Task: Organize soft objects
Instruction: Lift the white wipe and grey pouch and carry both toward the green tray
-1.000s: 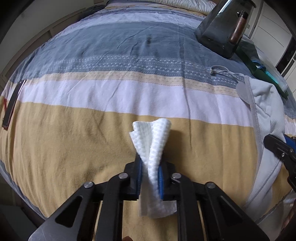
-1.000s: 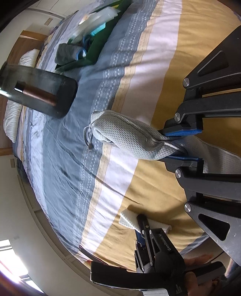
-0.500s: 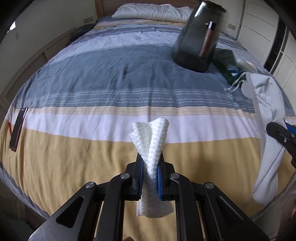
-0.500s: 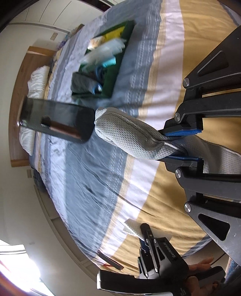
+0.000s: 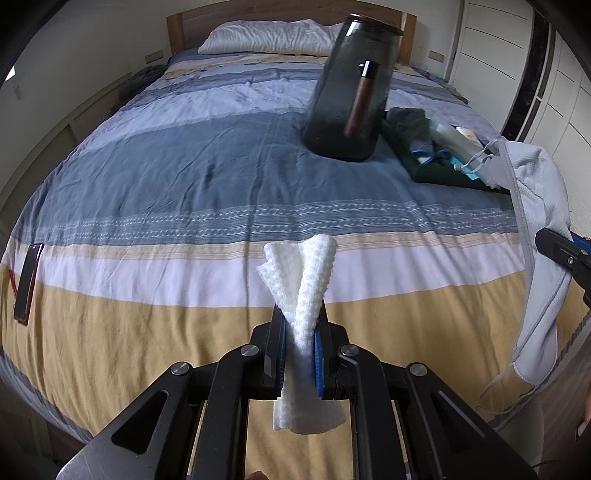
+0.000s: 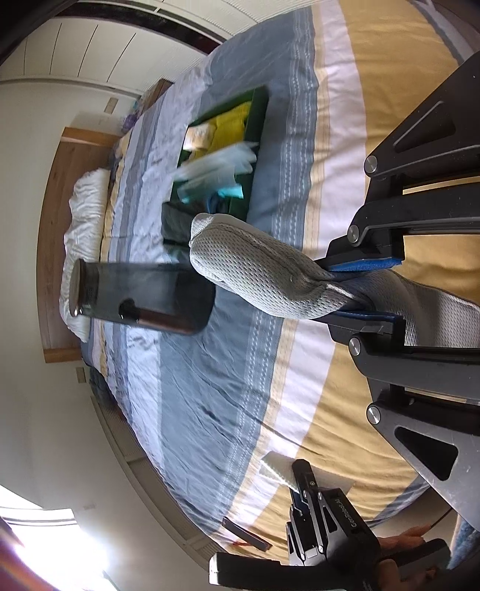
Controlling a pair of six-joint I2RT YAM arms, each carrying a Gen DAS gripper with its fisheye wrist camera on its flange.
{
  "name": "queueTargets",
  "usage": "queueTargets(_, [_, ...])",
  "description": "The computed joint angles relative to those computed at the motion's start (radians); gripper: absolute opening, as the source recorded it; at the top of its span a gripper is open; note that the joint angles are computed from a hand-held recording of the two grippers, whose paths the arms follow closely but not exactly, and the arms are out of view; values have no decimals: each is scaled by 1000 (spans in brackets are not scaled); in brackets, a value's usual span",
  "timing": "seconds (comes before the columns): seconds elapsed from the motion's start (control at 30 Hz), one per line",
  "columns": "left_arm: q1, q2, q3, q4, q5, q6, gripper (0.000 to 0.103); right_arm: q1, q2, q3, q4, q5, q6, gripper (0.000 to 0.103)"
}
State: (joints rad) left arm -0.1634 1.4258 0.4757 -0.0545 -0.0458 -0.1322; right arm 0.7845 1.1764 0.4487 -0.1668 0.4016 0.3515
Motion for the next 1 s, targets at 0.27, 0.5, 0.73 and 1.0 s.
queueTargets(0.27, [-95, 17, 41, -19, -28, -42, 10, -61, -162, -27, -104, 2, -32, 16])
queueTargets(0.5, [-182, 58, 105, -36, -57, -82, 10, -150, -297, -41, -182, -20, -88, 16])
queueTargets(0.73, [-270, 113, 207, -75, -87, -118, 10, -303, -391, -43, -225, -92, -186, 16])
queueTargets(1.0, [-348, 210, 370, -122, -106, -151, 10, -545, -416, -13, -219, -226, -346, 16])
